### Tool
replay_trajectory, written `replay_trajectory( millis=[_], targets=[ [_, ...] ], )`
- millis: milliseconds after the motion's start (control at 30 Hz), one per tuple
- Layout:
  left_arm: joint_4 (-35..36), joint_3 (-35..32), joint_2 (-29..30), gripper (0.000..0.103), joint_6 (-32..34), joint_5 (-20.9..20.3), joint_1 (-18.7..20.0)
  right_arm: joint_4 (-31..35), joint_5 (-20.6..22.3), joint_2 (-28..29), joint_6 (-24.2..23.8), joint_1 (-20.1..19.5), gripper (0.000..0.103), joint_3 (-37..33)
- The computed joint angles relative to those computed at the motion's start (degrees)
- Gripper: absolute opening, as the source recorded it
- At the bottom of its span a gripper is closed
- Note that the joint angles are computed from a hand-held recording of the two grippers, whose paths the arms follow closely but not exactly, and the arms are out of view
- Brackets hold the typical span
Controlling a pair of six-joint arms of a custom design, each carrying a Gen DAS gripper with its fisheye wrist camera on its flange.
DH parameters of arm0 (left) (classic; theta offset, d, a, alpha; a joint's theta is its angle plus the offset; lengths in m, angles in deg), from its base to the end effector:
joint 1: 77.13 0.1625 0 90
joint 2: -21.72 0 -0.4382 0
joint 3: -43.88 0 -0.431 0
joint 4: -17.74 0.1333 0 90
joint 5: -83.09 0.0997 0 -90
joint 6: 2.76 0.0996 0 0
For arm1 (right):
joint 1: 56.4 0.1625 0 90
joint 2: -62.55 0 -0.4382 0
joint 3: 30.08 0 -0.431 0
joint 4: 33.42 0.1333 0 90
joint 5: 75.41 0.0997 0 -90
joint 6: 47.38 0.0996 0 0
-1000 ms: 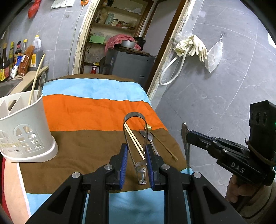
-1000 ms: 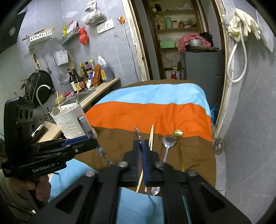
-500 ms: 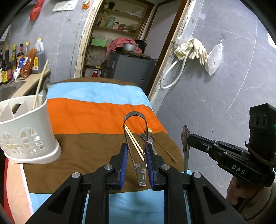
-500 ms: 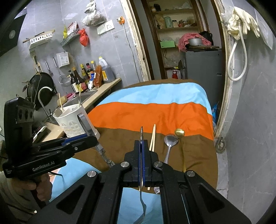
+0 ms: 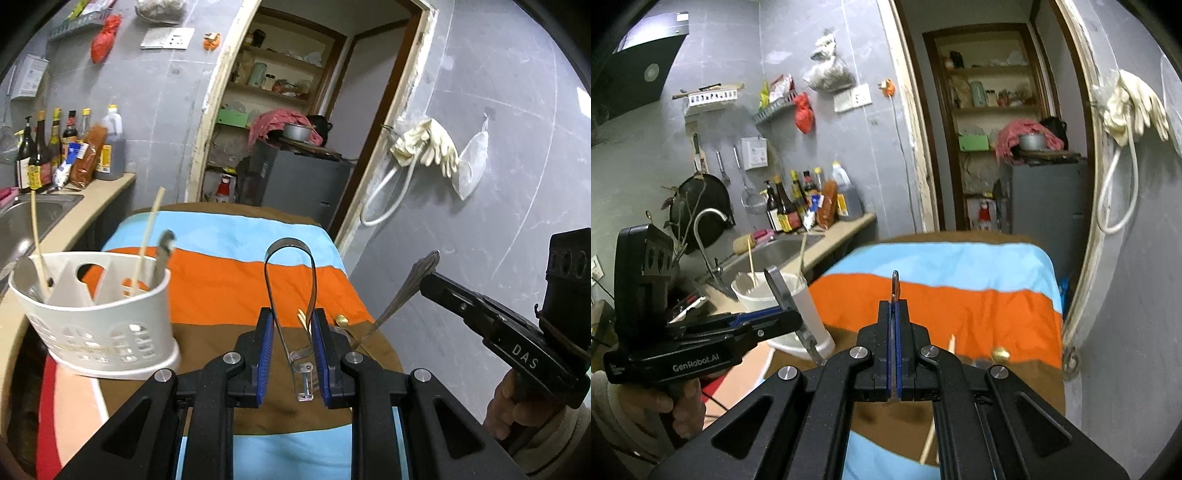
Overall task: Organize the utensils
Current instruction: 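Lift the tongs and fork and carry both above the white caddy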
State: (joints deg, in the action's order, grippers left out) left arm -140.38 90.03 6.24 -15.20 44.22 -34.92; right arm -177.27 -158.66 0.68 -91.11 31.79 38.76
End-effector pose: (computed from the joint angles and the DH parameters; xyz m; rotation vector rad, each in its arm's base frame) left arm -0.5325 -0.7677 0.0706 0.3546 2.3825 -1.2679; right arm 0.1205 -0.7790 0.5018 1.0308 -2.4979 1.1416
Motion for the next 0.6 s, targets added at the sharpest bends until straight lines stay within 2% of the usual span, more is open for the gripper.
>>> replay_trajectory(
  millis=[367, 600],
  targets=[
    [-2.97, 6.36, -5.02, 0.019, -1.24, 3.33, -0.21, -0.9, -0.06, 2.02, -0.53, 3.12, 0.002, -0.8],
    [-6.16, 8.35, -8.17, 0.019, 2.06, 6.66, -0.64, -1.55, 1.32, 3.6, -0.58, 5.89, 0.002, -3.5]
  ],
)
